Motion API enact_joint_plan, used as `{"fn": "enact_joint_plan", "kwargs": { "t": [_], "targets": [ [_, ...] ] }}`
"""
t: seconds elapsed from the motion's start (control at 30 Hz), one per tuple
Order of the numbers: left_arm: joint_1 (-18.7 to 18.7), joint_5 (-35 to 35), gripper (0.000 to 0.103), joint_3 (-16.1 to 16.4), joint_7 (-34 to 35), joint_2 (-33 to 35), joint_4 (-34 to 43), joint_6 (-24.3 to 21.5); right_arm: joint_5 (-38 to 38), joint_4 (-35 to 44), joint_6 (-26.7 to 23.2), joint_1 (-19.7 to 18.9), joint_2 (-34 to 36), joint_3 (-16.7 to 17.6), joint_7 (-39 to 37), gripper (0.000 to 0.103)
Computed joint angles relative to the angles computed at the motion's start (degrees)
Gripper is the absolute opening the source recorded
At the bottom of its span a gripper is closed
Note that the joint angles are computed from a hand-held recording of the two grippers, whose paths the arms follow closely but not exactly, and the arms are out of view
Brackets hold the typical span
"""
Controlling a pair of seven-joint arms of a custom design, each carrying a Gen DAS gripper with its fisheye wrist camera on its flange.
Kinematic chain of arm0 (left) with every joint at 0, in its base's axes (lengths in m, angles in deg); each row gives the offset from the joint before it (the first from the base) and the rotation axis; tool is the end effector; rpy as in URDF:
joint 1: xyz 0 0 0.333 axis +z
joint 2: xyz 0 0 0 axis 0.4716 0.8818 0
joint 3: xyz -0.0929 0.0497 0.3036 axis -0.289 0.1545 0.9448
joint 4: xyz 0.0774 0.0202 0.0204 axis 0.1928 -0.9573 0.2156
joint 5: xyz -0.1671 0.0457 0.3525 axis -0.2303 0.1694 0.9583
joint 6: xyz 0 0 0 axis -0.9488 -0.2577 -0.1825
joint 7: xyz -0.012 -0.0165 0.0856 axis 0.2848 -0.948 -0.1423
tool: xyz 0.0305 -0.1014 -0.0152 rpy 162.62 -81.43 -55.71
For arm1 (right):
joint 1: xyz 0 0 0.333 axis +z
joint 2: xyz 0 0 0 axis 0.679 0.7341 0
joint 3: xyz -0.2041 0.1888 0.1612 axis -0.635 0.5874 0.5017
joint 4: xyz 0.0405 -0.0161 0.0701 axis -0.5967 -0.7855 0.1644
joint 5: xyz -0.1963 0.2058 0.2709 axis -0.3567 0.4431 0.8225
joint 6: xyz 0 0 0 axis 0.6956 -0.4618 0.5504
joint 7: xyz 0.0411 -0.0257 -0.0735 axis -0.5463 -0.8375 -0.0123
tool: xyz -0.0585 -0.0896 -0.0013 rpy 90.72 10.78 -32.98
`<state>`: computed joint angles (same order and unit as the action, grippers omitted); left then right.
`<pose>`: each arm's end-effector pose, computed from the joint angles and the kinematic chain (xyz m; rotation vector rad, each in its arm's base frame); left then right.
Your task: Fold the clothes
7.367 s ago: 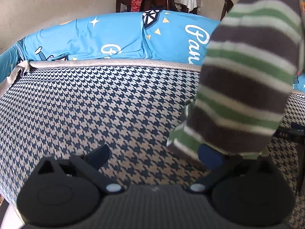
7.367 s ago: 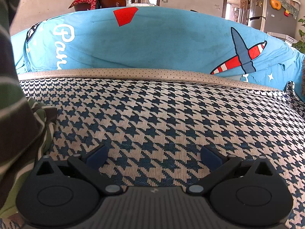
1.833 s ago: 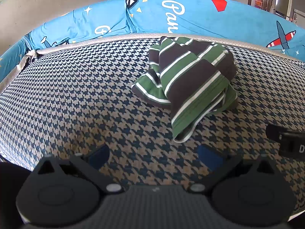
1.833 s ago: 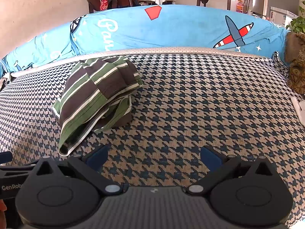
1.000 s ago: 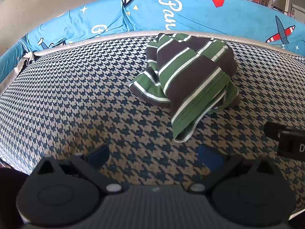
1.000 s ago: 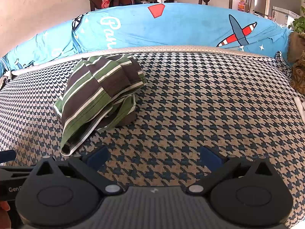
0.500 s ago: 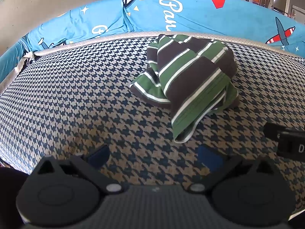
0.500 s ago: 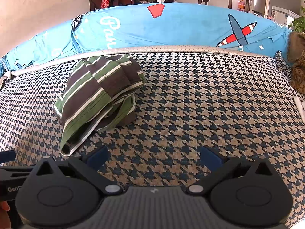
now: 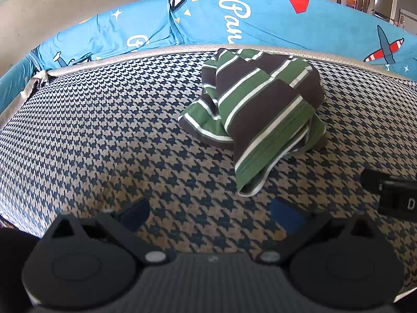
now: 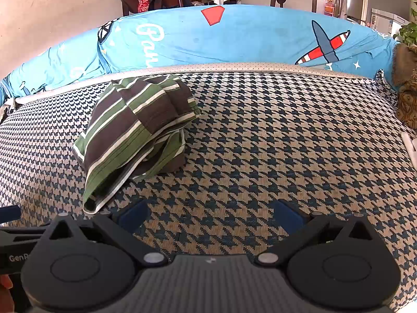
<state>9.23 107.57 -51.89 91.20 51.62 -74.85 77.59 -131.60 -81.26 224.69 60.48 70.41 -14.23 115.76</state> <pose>0.6777 -0.3503 0.4689 -1.3896 2.2475 -0.6839 0.6214 0.1706 0.4719 -1.3700 2.2009 -0.8090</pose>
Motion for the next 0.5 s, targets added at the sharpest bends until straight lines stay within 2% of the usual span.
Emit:
{"fn": "enact_joint_plan", "kwargs": {
  "t": [0.5],
  "targets": [
    [-0.19,0.02,0.103,0.11,-0.53,0.22,0.43,-0.43,0.14,0.12,-0.11,0.04,0.10,0.01,-0.32,0.103]
  ]
}}
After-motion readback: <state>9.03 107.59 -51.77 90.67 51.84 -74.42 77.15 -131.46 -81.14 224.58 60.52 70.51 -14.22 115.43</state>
